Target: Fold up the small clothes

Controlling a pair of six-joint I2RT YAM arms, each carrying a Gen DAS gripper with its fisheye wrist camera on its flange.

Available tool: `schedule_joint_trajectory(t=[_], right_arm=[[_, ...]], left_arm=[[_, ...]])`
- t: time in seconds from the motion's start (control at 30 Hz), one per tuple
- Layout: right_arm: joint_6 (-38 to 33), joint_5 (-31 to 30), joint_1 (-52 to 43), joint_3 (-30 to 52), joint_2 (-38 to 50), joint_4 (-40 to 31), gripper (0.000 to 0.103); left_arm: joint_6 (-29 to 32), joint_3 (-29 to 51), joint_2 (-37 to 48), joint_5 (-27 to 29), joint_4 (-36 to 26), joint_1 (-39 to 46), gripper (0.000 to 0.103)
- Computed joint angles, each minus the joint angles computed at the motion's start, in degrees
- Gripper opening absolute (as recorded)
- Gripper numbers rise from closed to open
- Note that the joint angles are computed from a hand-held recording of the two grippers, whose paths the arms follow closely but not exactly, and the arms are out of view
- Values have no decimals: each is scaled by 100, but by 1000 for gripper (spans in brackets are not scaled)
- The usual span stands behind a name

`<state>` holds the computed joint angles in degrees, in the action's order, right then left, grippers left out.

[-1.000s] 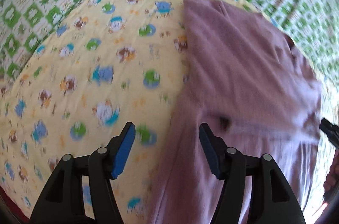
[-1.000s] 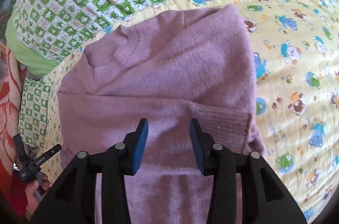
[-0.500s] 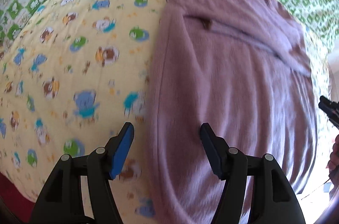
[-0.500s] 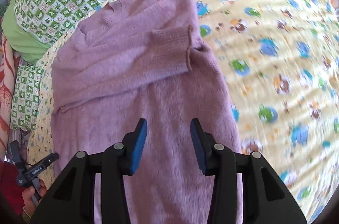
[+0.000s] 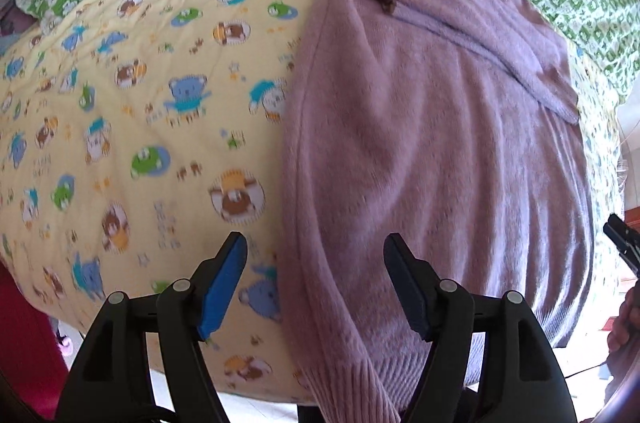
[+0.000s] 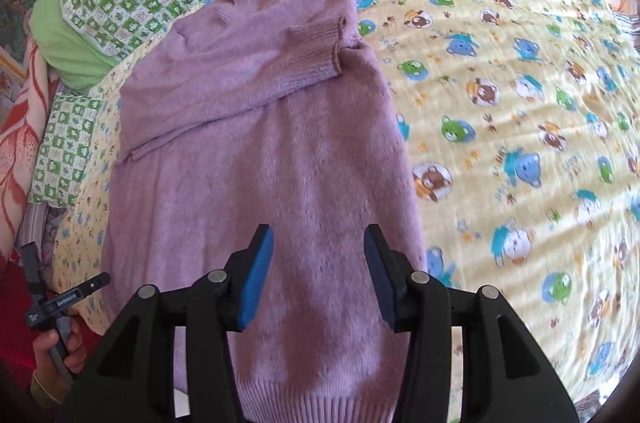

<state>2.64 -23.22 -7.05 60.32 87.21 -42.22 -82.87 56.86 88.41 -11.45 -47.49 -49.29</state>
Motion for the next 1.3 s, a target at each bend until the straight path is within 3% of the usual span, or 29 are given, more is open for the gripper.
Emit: schedule_joint_trajectory(t=[0.5,0.7,0.8,0.87,0.93,1.07,1.3], right_arm=[[-1785,-814,-1585,-1078,-743,-1052,52],[-2518,-1056,-1683,-1432,-500,-1418,52],[-2644,-1259,-1729,-1573,-504,-1392,52],[-2866,-1411,-1750,-1539,-387,-1557,45],[-3132,-1355,-1720,-1509,-290,-1689,8],[-3649,-1446,-2090,-1458,-107,-2000,8],[-4060,-2396,-2354,-1059,-60,-2630,8]], left_arm=[[-937,-750,-267,299,765,-886,76],[-881,-802,-239,164,749,-1154,60],[-779,-726,-134,104,754,-1227,31],[-808,-882,-283,120,947,-1283,12],[-943,-970,-405,47,978,-1396,8],[-1217,-1030,-588,-156,856,-1648,6],[-1771,-1010,-1434,-1093,566,-2026,5]])
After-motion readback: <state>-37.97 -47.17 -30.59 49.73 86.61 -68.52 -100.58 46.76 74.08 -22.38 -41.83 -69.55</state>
